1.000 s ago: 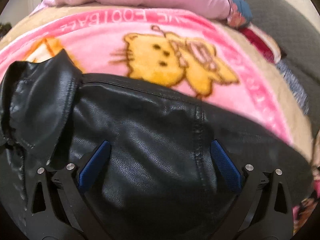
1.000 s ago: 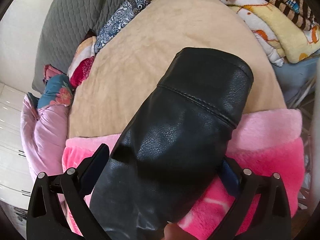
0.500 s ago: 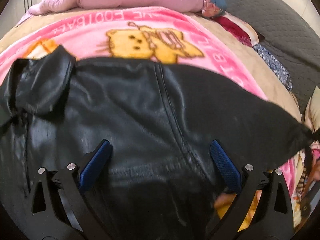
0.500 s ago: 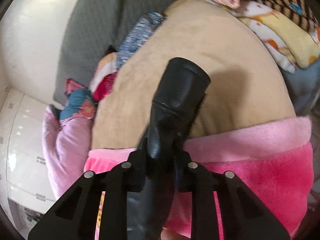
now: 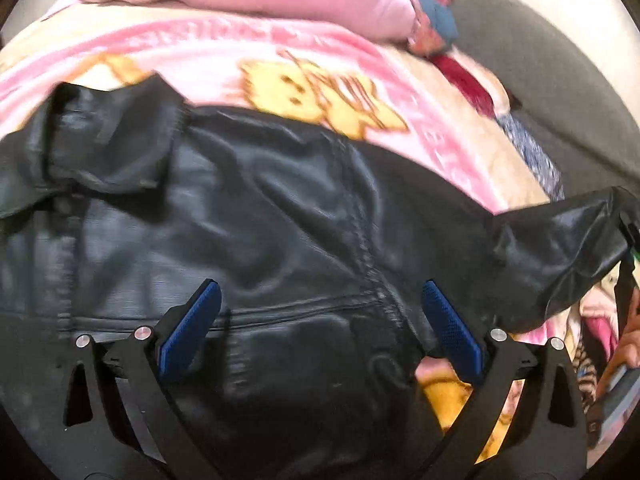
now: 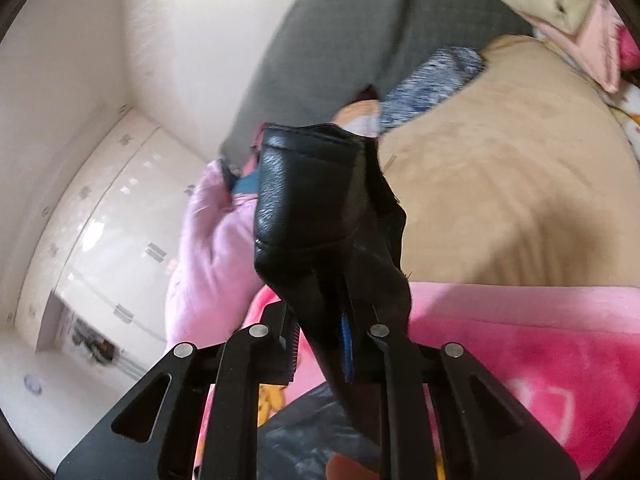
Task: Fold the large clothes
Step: 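Lay the sleeve across the jacket toward the left tool and open the right tool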
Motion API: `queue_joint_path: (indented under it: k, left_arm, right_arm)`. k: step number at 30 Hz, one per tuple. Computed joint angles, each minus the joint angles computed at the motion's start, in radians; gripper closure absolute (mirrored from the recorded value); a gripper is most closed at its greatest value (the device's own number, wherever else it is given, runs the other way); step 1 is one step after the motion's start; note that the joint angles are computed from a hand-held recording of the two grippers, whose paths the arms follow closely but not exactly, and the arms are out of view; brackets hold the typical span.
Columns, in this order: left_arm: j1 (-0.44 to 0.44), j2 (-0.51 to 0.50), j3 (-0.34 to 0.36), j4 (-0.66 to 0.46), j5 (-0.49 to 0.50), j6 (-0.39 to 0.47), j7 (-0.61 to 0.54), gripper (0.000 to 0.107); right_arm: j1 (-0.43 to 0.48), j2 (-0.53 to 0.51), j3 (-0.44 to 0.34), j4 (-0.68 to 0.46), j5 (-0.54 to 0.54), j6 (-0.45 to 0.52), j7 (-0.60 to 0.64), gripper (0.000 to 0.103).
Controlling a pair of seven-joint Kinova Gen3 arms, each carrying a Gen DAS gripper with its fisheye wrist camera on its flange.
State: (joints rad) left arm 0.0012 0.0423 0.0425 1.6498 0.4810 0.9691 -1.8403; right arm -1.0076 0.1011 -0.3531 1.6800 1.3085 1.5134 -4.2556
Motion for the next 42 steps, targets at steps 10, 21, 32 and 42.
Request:
queue_joint_path:
  k: [10, 21, 32, 42]
  left_arm:
    - [-0.238, -0.059, -0.18, -0.09, 0.227, 0.223, -0.145, 0.014]
    - [-0.486, -0.058, -0.333, -0.172, 0.439, 0.465, -0.274, 0.014]
    - [-0.739, 0.008, -0.369, -0.164, 0.598, 0.734, -0.401, 0.014]
    - [-0.844, 0.12, -0.31, -0.081, 0.631, 0.826, -0.409, 0.014]
  right_arm:
    - [0.095, 0.073, -0.095, -0.107, 0.194, -0.298, 0.213, 0.092]
    - [-0.217, 0.192, 0.336, -0.353, 0.066, -0.745, 0.545, 0.095]
    - [-0.043, 0.397, 0.021, -0.636, -0.06, -0.85, 0.993, 0.095]
    - [-0.012, 0.636, -0.3, -0.977, -0.124, -0.617, 1.399, 0.095]
